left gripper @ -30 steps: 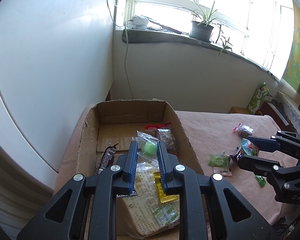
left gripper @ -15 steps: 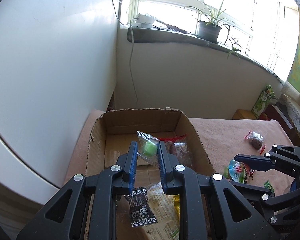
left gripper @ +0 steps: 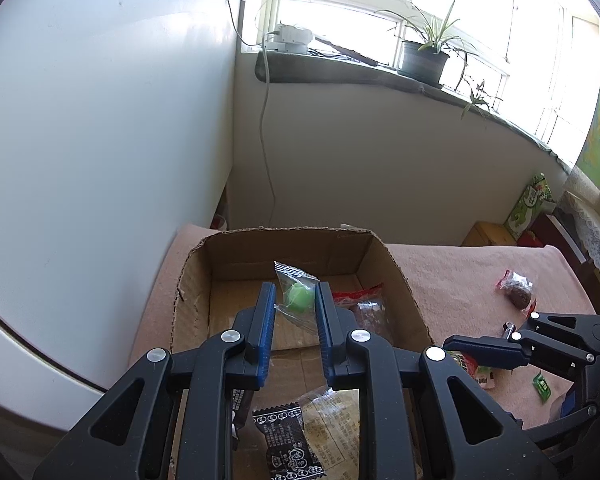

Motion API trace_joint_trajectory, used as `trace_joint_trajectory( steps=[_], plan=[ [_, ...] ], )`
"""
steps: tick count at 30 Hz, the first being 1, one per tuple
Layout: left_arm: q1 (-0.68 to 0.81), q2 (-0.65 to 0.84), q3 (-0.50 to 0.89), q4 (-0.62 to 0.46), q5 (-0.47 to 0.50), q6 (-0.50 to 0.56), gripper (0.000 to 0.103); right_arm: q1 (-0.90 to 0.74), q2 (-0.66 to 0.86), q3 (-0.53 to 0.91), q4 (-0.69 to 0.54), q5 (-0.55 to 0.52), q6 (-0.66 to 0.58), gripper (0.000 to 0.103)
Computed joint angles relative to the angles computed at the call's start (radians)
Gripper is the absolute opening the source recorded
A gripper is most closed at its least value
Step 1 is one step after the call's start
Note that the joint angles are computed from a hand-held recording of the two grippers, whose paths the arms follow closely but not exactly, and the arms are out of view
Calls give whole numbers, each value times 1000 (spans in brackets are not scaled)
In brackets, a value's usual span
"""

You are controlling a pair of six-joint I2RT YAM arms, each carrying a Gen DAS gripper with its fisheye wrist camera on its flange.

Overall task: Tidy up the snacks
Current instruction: 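Open both grippers to drop the green candy and round packet into the box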

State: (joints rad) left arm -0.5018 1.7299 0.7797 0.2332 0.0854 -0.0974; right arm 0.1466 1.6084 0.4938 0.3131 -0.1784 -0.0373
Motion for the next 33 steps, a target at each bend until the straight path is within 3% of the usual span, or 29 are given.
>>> trace_joint_trajectory(
  steps=[8, 10, 11, 12, 13, 15, 18, 33],
  plan=[
    [-3, 6, 11, -7, -14, -7, 20, 15, -5, -4, 3, 4, 2, 43],
    [-3, 5, 13, -12, -18, -8, 27, 17, -9, -5, 0, 3, 1, 44],
    [-3, 5, 14, -14, -24, -11, 33, 17, -11, -6, 0, 6, 0, 48],
    [-3, 3, 11, -11, -28, -14, 44, 20, -18, -9, -2, 12, 1, 62],
    [-2, 0, 8, -8, -30, -16, 48, 23, -25, -15, 1, 18, 4, 72],
    [-4, -4, 6, -9, -36, -16, 51, 26, -44, -28, 8, 20, 3, 78],
    [-7, -5, 13, -14, -57, -24, 69, 39, -61, -34, 1, 35, -4, 89],
    [-40, -74, -21, -30, -90, -37, 69, 50, -140, -86, -24, 65, -6, 91]
  ],
)
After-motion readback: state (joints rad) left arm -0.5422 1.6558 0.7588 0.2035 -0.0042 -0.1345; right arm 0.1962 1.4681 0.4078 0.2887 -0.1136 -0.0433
